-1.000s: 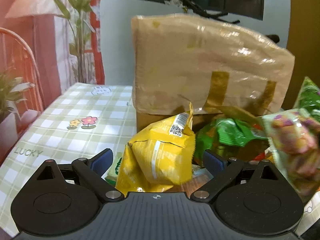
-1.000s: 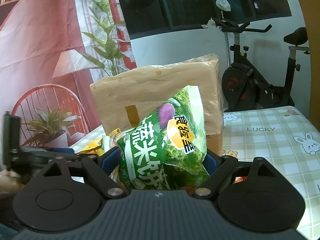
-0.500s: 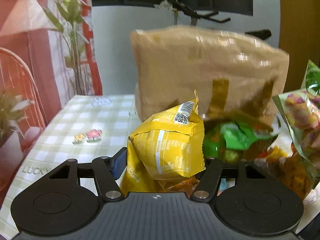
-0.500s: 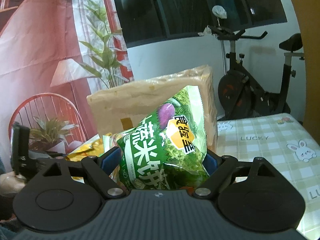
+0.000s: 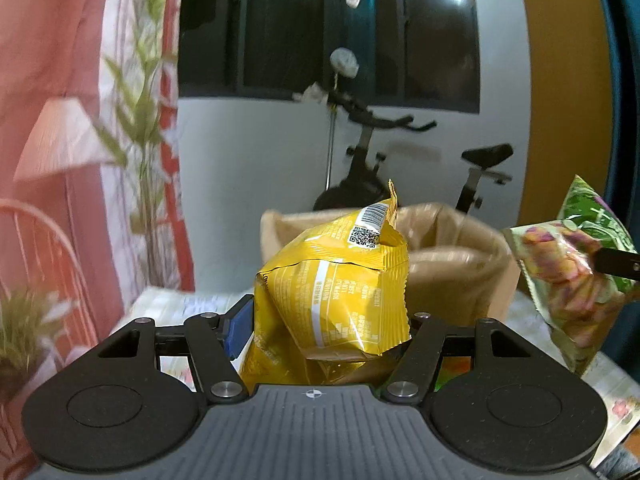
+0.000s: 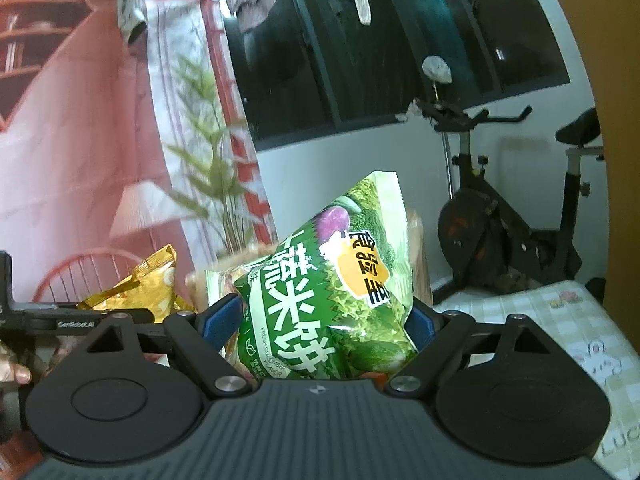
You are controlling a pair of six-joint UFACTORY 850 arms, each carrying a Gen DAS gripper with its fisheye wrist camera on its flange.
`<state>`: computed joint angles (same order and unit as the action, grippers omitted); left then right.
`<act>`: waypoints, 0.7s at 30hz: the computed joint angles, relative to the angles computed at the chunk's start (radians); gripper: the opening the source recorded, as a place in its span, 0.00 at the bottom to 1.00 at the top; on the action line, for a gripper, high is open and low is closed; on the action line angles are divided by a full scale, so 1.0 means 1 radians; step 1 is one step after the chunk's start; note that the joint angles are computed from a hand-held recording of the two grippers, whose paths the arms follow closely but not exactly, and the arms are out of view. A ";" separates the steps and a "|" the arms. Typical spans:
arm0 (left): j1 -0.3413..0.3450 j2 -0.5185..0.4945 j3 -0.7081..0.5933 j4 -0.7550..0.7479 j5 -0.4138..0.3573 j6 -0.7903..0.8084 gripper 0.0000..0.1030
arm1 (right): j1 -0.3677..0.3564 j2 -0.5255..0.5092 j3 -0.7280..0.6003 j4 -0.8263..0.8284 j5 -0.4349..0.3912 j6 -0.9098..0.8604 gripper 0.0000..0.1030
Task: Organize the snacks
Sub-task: 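Carry both bags over the lined box and open both tools to drop them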
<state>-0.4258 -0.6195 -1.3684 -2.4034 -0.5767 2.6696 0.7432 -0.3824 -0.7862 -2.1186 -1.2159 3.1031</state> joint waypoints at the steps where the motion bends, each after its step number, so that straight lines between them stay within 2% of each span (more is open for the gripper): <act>1: -0.004 0.001 -0.008 -0.002 -0.001 -0.002 0.65 | -0.005 0.010 0.002 -0.002 -0.004 -0.009 0.83; 12: -0.067 -0.063 -0.174 -0.081 0.042 0.052 0.64 | -0.071 0.037 -0.061 0.010 -0.019 -0.177 0.83; 17: -0.106 -0.149 -0.325 -0.077 0.128 0.072 0.64 | -0.119 0.008 -0.116 0.007 -0.021 -0.238 0.83; 21: -0.128 -0.229 -0.470 -0.044 0.206 0.034 0.64 | -0.160 -0.016 -0.154 -0.024 0.025 -0.253 0.83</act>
